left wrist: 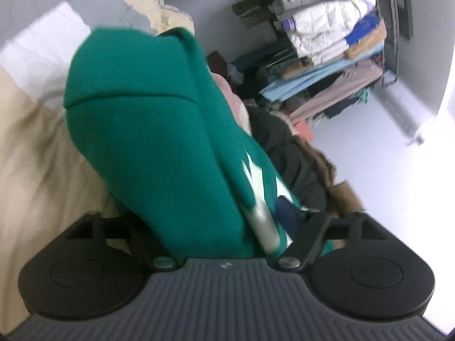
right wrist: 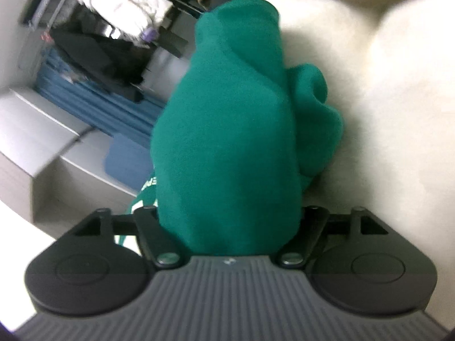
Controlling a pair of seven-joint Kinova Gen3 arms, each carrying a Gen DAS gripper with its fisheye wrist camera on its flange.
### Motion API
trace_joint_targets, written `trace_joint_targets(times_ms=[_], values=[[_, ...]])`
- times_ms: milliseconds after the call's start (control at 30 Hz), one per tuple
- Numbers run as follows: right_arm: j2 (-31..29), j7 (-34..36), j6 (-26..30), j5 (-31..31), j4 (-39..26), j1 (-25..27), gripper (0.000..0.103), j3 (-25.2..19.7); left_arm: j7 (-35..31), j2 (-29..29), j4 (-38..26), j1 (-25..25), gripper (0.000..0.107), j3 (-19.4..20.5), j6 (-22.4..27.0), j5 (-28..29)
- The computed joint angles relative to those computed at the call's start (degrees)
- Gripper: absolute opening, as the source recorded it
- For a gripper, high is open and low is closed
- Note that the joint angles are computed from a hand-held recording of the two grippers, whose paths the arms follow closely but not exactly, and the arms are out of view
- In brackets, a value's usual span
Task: Fold large clothes
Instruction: 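Lower the folded hoodie onto the quilt and open both grippers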
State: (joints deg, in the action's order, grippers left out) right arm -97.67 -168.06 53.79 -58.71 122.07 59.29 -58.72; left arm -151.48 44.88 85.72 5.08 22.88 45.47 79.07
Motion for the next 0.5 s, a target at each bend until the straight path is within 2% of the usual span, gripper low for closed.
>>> trace_joint_targets(times_ms=[33, 200, 400, 500], values=[[1.42, -0.09, 2.33, 2.33, -1.93, 0.09, 0.078, 0.85, -1.15, -1.94, 1.5, -0.08, 0.083, -0.31, -1.13, -0.05], [4.9, -4.62, 13.98, 13.95, -11.77, -2.34, 0.078, 4.8, -7.0, -13.58, 9.38, -0.23, 0.083, -3.11, -5.9, -0.74], [4.83, -2.58, 25.1, 21.89, -25.65, -0.79, 0.078, 12.8, -10.49, -26.57, 12.98, -0.37, 0.083, -6.49, -3.91, -1.21], [8.55, 3.11, 27.87, 25.74, -33.61, 1.13, 0.077, 14.78, -8.14, -32.99, 12.85, 0.83, 0.083, -9.49, -1.13, -4.86]])
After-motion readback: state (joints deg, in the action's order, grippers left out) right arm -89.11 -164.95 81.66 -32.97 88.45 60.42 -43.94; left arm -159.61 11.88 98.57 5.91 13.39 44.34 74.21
